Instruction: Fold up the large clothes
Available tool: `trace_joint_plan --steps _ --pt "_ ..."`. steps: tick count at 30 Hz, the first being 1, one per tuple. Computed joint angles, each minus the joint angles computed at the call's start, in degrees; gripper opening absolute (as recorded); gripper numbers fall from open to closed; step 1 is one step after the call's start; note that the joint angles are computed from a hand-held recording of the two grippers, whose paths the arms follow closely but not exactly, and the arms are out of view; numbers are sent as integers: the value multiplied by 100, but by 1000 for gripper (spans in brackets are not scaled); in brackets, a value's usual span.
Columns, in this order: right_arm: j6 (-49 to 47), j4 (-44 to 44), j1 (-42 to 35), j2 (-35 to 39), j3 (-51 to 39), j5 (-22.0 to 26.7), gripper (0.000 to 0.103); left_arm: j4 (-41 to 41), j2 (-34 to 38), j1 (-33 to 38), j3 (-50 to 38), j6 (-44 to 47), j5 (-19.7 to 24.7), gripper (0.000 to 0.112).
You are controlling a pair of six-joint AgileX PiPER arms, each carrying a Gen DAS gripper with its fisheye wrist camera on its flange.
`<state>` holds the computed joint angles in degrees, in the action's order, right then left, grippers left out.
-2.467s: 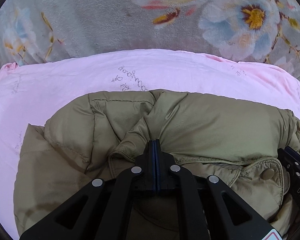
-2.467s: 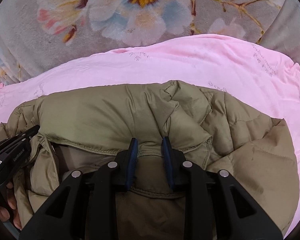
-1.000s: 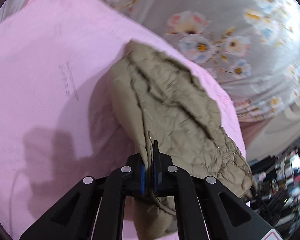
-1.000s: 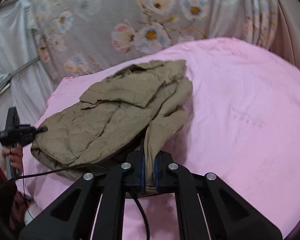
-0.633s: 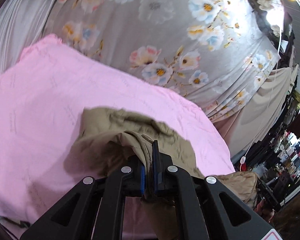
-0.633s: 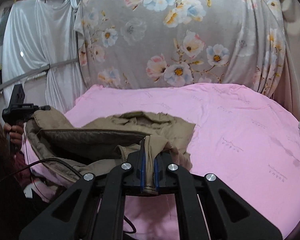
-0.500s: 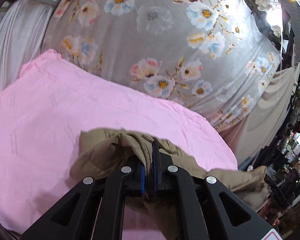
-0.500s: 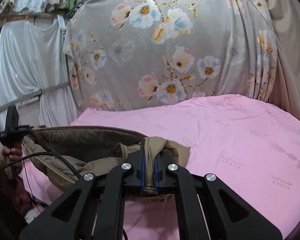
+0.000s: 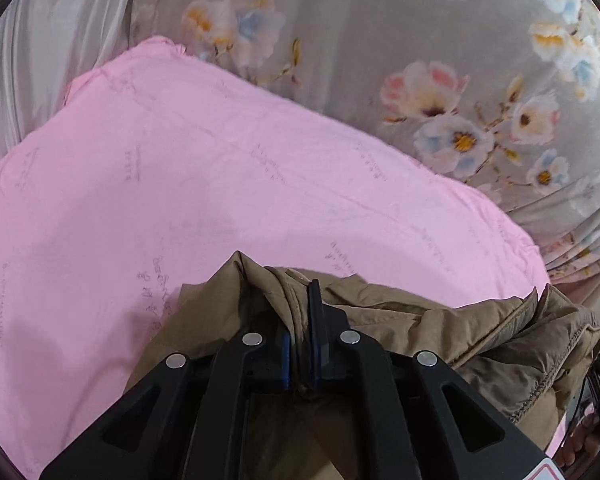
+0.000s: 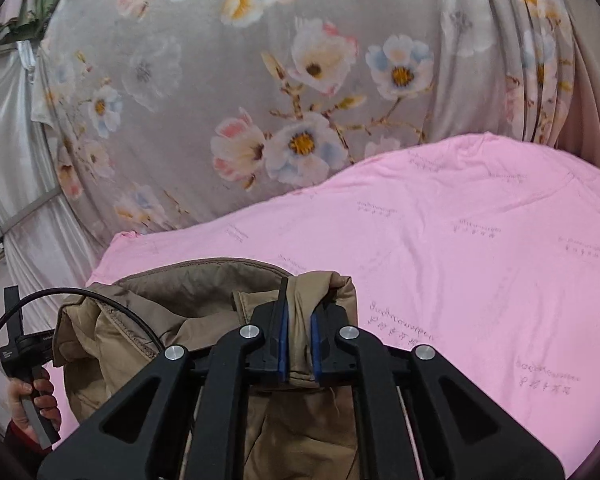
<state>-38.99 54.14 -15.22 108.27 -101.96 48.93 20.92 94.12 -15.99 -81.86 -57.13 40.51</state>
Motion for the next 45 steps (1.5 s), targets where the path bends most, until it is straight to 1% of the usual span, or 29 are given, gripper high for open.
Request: trace_joint_plan --steps 2,4,6,8,9,11,13,14,15,16,17,18,19,20,21,22,23,25,26,28,30,32,33,35,37,39,42,45 --pt "193 -66 81 274 -117 -58 13 53 370 46 -52 -61 -74 11" --pt "193 348 -34 438 -151 125 20 224 490 74 89 -350 -325 15" --pt "12 889 -246 431 -93 331 38 132 378 132 223 -452 -517 16" --pt "-400 1518 -558 256 102 517 50 -144 185 204 281 -229 -599 16" --pt "-632 1823 -750 109 229 636 52 -239 26 234 332 -116 -633 18" --pt "-903 2046 -1050 -207 393 801 52 -303 -243 237 330 29 -577 21" --pt "-1223 1972 -1218 -641 651 726 52 -23 -477 154 317 -92 -491 24" --pt "-1457 1899 -1268 -915 867 606 52 366 -609 63 392 -426 -460 24" --pt "-1699 1873 -1273 -1165 1116 465 52 938 -693 -69 435 -874 -324 24" --pt "-1931 1817 -1261 -1377 1332 350 52 1511 -738 -223 378 -1328 41 24" --pt "-2059 1656 -1190 -1552 1497 199 52 2084 -767 -344 224 -1582 614 35" --pt "-2144 1414 -1048 -1725 1684 -20 51 2657 -735 -538 66 -1848 1187 49" --pt "-2206 1232 -895 -1825 1816 -177 51 3113 -734 -703 -42 -1989 1611 50" --pt "-2261 1107 -741 -1893 1941 -333 50 3341 -728 -795 -98 -2042 1806 50" --pt "-2228 911 -531 -1926 2026 -511 49 3339 -736 -784 -135 -2007 1783 50" --pt "-2130 709 -305 -1910 2051 -650 48 3108 -752 -753 -230 -1820 1659 50" --pt "-1976 533 -67 -1867 2052 -795 46 2987 -719 -774 -310 -1696 1624 50" --pt "-1665 199 400 -1771 2029 -1085 44 2854 -386 -1019 -702 -1353 1765 50" --pt "-1370 -142 702 -1701 1975 -1311 41 2853 -198 -1152 -860 -1266 1838 50" --pt "-664 -966 1260 -1555 1838 -1703 38 2732 331 -1391 -1361 -1008 1961 50" --pt "158 -1828 1705 -1300 1519 -1831 35 2528 831 -1535 -1830 -760 2000 50" --pt "1204 -2946 2126 -970 1148 -1962 35 2252 1340 -1557 -2324 -488 1980 50" --pt "1582 -3332 2252 -821 983 -1957 35 2139 1598 -1545 -2585 -350 2022 50" --pt "2220 -3921 2436 -432 534 -1767 35 2028 2181 -1499 -3186 -171 2203 50" --pt "2645 -4272 2522 33 52 -1493 34 1904 2646 -1391 -3612 -70 2339 50" --pt "2867 -4387 2519 387 -273 -1272 34 1956 2860 -1333 -3701 -123 2377 50" --pt "2991 -4279 2461 840 -703 -942 34 1902 2913 -1192 -3385 -325 2046 52" --pt "3198 -4437 2509 1065 -930 -833 34 1879 2904 -1082 -3108 -543 1710 53"
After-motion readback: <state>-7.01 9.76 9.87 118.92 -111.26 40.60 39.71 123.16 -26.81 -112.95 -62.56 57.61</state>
